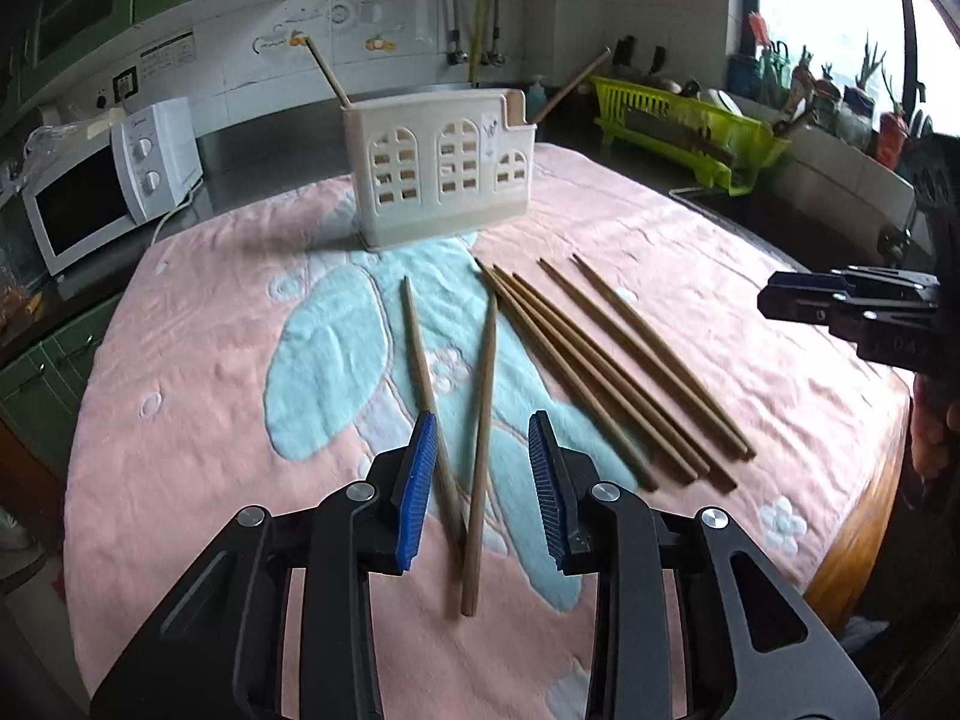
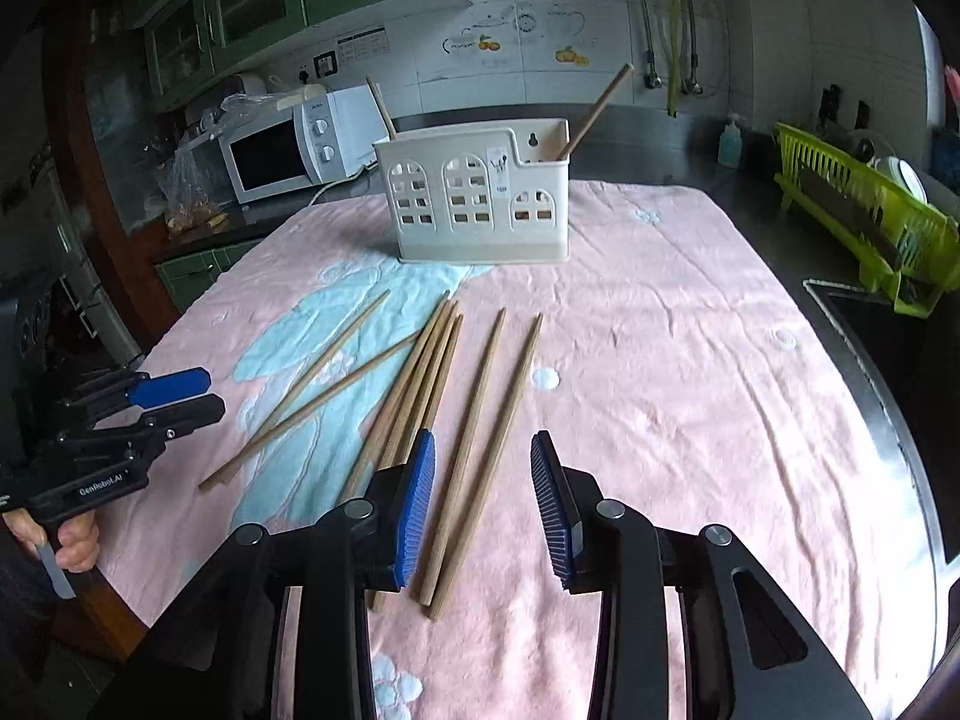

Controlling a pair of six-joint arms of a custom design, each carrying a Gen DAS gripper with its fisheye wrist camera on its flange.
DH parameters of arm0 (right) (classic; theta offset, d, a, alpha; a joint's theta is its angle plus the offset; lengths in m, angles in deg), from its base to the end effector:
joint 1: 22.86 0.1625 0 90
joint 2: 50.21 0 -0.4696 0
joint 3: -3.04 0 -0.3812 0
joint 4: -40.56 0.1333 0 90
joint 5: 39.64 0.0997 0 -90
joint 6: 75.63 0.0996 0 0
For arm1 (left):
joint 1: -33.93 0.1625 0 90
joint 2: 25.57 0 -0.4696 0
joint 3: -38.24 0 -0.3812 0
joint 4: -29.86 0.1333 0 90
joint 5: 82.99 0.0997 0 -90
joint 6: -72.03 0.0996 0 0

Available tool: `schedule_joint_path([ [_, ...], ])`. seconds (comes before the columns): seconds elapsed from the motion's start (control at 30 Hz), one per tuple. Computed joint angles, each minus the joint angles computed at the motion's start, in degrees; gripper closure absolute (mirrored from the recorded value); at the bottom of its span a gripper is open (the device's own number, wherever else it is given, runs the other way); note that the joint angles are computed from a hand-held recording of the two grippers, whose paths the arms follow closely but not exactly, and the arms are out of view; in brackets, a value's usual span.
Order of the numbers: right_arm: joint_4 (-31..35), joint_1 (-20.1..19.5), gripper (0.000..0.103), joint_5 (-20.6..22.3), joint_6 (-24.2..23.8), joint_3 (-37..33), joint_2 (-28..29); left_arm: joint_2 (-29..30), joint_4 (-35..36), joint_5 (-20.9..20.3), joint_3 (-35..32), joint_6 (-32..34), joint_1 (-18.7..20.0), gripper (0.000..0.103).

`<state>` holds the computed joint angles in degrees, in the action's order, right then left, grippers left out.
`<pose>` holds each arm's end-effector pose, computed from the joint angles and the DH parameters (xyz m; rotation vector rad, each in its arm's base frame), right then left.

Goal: Organize utensils
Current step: 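Close the left gripper on a chopstick while the right gripper grasps another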

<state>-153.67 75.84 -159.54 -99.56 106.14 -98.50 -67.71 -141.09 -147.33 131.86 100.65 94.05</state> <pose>0.1829 -0.6423 0.2211 0.3825 -2.3329 0.9872 -0.2040 -0.7092 0.1502 1.1429 2.3618 -0.6953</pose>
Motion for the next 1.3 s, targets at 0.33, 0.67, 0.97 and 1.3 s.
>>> schedule_joint_path([
  [0.33,-0.06,-1.1,0.07,-1.14,4.26,2.1,0.19,1.55,1.73,1.19,-0.33,3.05,1.45,0.086],
  [0.67,0.39,-1.27,0.07,-1.04,4.94,2.06,0.38,2.18,4.18,0.13,-1.85,4.29,1.68,0.086],
  [0.97,1.31,-1.61,0.07,-0.71,5.67,1.7,0.47,3.26,8.02,1.4,-3.84,3.74,1.79,0.093],
  [1.3,2.56,-2.02,0.07,-0.66,6.52,1.34,0.78,3.57,8.89,3.04,-3.81,3.72,1.35,0.092],
])
